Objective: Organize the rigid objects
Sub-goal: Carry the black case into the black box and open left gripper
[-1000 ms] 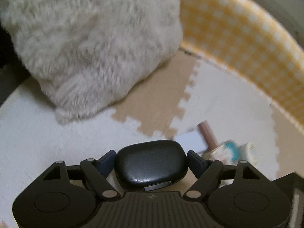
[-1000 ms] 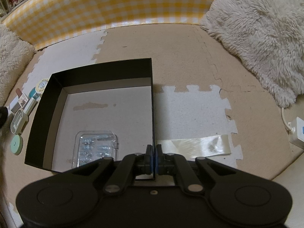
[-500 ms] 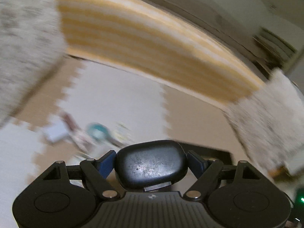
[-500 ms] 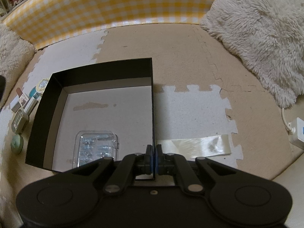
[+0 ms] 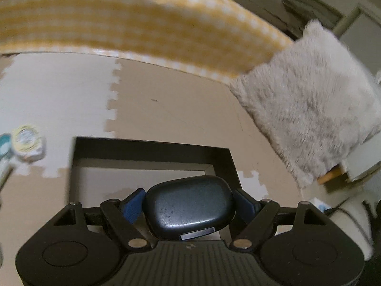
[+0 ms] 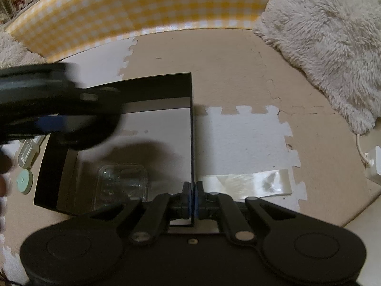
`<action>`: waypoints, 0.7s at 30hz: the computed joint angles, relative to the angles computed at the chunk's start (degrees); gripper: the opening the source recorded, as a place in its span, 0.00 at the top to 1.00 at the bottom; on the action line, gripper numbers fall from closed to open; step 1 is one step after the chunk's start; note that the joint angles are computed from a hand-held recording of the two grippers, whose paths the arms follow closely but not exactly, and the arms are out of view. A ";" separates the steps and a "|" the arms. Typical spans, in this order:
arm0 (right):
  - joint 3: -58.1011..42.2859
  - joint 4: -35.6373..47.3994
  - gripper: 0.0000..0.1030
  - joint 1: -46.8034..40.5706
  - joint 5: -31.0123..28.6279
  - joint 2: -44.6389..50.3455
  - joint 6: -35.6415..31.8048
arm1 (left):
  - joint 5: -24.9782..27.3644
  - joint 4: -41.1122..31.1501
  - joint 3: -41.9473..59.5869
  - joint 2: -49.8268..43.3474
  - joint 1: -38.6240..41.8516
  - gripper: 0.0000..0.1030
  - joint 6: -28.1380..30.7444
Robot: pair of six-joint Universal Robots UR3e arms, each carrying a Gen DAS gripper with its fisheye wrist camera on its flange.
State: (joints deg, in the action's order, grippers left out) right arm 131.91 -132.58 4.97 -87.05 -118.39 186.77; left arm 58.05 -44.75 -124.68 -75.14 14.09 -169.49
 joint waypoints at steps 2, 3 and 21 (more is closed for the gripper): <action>0.00 -0.12 0.96 0.08 -0.07 0.06 -0.15 | 2.36 6.81 0.15 -4.96 -3.47 0.22 -1.82; 0.07 -0.16 0.96 0.02 0.01 0.02 -0.25 | 2.74 9.12 0.15 -6.72 -4.13 0.22 -2.38; 1.00 -0.11 0.96 -2.39 2.31 -1.03 -1.83 | 0.94 27.90 1.31 -23.37 -6.96 0.10 -7.93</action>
